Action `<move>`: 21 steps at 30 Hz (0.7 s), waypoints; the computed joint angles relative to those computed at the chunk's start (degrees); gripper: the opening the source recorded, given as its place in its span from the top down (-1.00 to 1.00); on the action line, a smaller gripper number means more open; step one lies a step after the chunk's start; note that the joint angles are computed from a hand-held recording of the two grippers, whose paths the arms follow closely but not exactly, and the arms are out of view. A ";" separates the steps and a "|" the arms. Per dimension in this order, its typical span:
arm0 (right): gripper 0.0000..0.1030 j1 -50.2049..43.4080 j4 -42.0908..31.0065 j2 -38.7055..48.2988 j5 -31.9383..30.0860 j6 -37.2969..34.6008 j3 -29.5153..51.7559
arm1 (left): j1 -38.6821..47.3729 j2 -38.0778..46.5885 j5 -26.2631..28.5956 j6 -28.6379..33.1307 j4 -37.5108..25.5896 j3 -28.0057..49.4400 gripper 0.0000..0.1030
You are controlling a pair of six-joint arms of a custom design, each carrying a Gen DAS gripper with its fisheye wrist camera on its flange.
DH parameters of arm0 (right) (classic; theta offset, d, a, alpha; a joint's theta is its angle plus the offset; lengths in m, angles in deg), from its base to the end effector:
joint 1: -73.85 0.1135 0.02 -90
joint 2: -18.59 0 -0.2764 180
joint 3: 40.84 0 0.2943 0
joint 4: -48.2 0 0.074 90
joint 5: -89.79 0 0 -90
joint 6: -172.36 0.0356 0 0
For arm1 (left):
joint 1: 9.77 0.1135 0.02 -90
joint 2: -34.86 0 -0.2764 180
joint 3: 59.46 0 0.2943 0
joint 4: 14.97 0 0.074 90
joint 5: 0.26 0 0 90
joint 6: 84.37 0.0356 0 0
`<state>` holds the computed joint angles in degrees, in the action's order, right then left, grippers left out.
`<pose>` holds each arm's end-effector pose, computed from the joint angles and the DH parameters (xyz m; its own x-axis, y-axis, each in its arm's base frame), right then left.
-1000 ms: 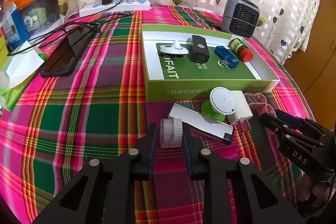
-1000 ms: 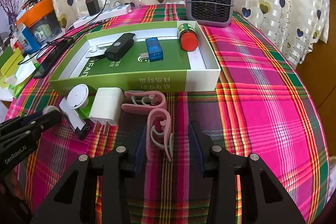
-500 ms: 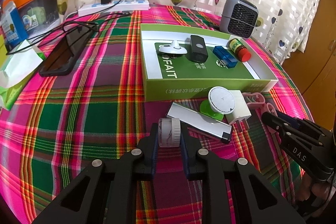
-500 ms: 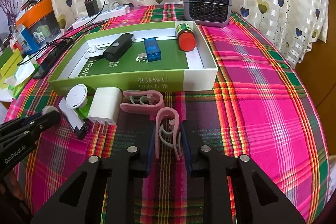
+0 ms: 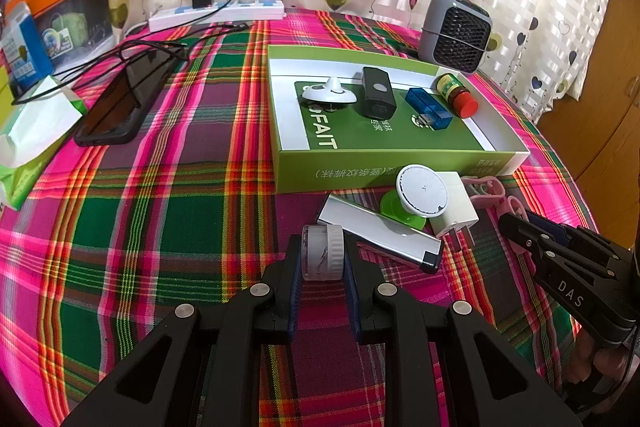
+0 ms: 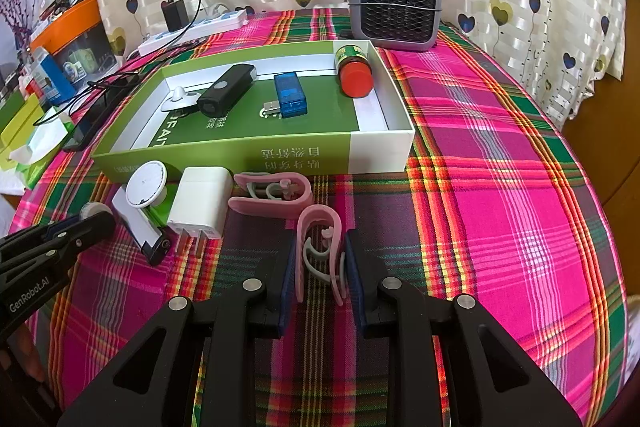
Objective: Organize rigid objects
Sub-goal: 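Lift and carry the white roll and pink clip over the green box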
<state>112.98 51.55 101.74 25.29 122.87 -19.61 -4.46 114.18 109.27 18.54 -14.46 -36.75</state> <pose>0.1500 0.1023 0.0377 -0.7601 0.1374 -0.6351 0.1293 0.9898 0.0594 0.1910 0.0058 0.0501 -0.7836 0.1386 -0.6056 0.2806 0.9487 -0.1458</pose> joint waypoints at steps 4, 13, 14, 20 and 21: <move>0.53 0.04 0.00 0.09 0.06 0.02 0.03 | -0.11 0.01 -0.02 -0.11 0.03 -0.02 0.65; 0.53 0.02 -0.03 -0.06 0.05 0.01 -0.07 | -0.15 -0.20 0.03 -0.26 -0.04 -0.13 0.65; 0.53 0.03 0.00 -0.14 0.02 0.09 -0.13 | -0.14 -0.26 0.03 -0.25 -0.08 -0.14 0.65; 0.53 -0.06 0.06 -0.22 -0.17 0.11 -0.10 | 0.00 -0.39 0.14 -0.10 -0.32 -0.12 0.65; 0.53 -0.06 0.06 -0.22 -0.17 0.11 -0.10 | -0.16 -0.69 0.07 -0.22 -0.44 -0.24 0.65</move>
